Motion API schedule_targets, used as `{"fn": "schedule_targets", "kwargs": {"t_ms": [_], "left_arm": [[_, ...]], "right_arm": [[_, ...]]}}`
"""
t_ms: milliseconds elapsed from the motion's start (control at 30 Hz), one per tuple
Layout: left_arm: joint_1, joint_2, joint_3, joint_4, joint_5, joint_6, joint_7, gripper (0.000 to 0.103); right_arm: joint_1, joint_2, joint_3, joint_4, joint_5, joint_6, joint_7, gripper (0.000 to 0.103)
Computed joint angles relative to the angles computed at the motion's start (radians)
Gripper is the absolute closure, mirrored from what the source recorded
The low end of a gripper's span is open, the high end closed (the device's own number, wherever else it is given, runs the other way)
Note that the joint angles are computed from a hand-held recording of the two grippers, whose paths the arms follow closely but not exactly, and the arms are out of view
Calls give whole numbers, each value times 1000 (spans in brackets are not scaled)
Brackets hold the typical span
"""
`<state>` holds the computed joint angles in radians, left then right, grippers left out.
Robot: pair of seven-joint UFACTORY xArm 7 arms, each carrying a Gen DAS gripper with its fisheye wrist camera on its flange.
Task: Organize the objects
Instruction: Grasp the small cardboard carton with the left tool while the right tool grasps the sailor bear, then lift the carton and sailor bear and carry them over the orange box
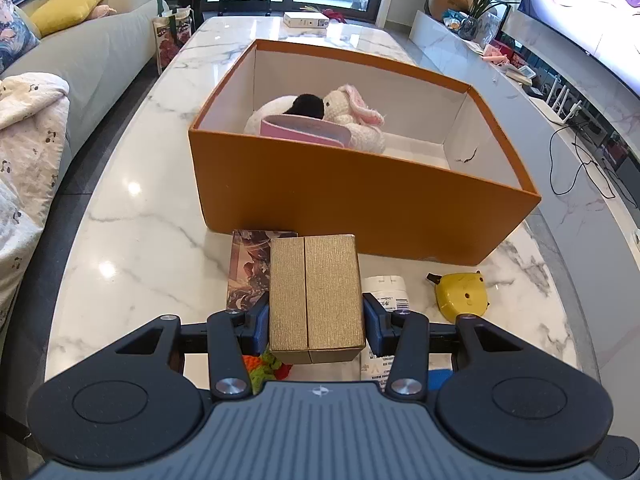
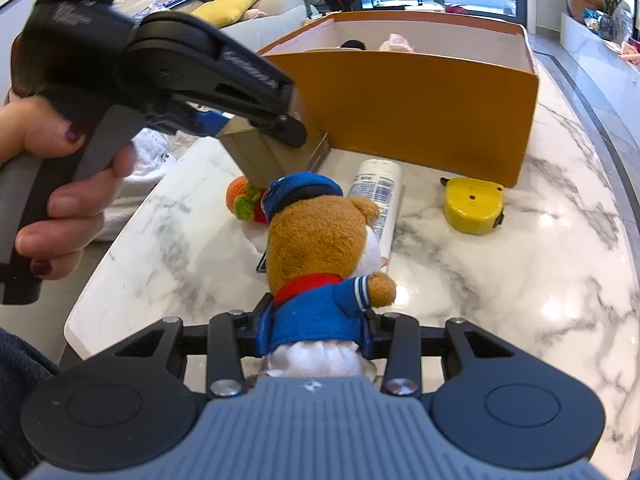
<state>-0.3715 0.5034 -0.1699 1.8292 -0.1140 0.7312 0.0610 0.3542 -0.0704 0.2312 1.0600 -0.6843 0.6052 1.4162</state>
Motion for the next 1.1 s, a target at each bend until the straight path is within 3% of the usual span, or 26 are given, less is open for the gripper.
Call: {"fn": "schedule_targets", "kwargs": {"t_ms": [400, 1100], "left_arm": [[-3, -81, 9, -94, 30, -54, -6, 51], [-2, -150, 14, -176, 86, -141, -8, 51]], "right_arm": [[-28, -84, 37, -13, -68, 79, 87, 61], [-36, -91, 60, 21, -111, 140, 110, 61]]}}
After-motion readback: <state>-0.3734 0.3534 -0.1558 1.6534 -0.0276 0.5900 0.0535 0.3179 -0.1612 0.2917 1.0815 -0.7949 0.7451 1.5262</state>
